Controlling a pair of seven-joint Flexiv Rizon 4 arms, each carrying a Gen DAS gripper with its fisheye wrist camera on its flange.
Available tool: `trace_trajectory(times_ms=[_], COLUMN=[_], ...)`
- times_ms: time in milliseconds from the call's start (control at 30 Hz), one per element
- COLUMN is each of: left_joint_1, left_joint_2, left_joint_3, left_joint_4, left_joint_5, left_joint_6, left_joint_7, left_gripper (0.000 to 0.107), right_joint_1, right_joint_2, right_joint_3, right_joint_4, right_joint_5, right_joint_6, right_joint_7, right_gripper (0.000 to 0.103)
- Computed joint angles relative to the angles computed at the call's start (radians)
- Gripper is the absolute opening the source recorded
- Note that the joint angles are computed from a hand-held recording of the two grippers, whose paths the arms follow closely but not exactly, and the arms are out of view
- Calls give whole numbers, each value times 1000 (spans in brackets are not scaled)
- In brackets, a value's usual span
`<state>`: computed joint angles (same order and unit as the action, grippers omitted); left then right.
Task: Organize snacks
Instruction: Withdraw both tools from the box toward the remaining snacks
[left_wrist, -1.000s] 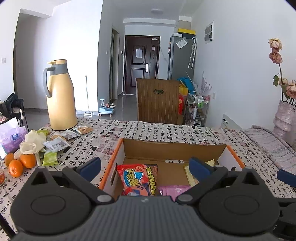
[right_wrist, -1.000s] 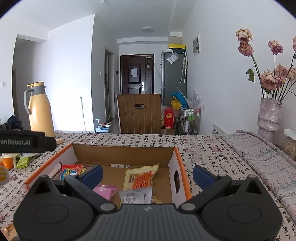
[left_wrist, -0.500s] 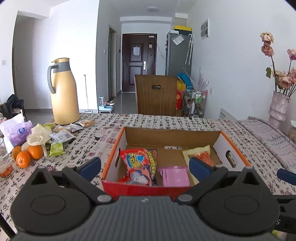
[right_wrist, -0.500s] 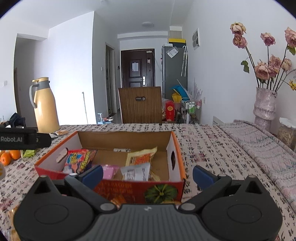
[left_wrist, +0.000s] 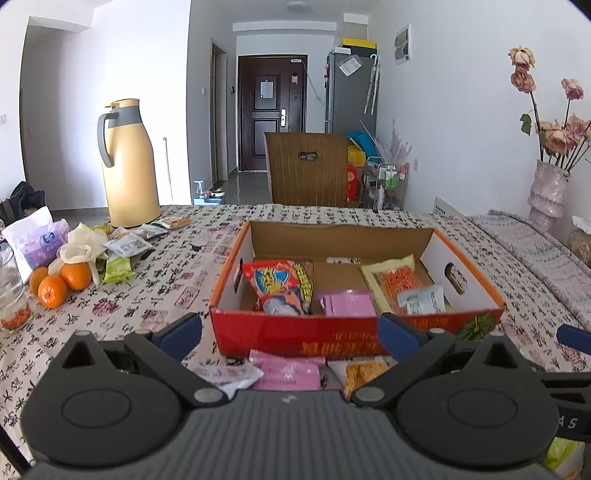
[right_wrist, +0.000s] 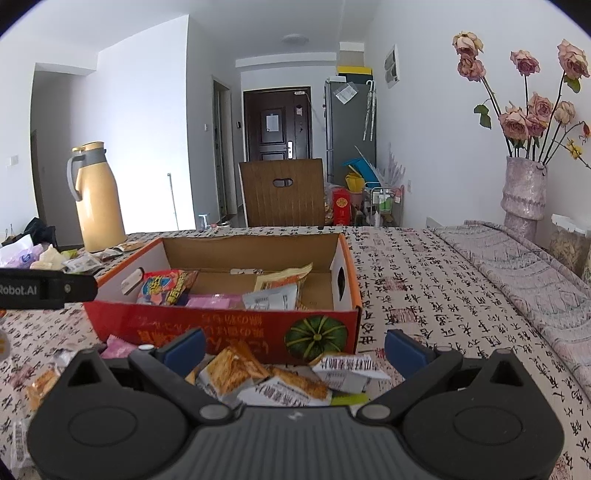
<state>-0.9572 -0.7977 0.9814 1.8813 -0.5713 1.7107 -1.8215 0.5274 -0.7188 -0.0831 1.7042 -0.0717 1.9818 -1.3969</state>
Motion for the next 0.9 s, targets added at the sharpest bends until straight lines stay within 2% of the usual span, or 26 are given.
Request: trace_trajectory(times_ms=[333, 700, 900], left_joint_1=[1, -19, 0], left_joint_2=[24, 32, 75], left_joint_3=[-50, -106, -188], left_joint_4=[62, 135, 198], left_joint_5=[-33, -160, -204], left_joint_6=[53, 109, 179], left_joint_7=[36, 140, 193], left_gripper=[103, 103, 103], right_joint_1=[-31, -58, -45], right_joint_2=[9, 19, 38], right_joint_3=[36, 59, 45], right_joint_4=[59, 125, 169], right_joint_5=[12, 13, 29], right_joint_6=[68, 103, 80], right_joint_7=[-15, -33, -53], right_gripper=[103, 103, 103])
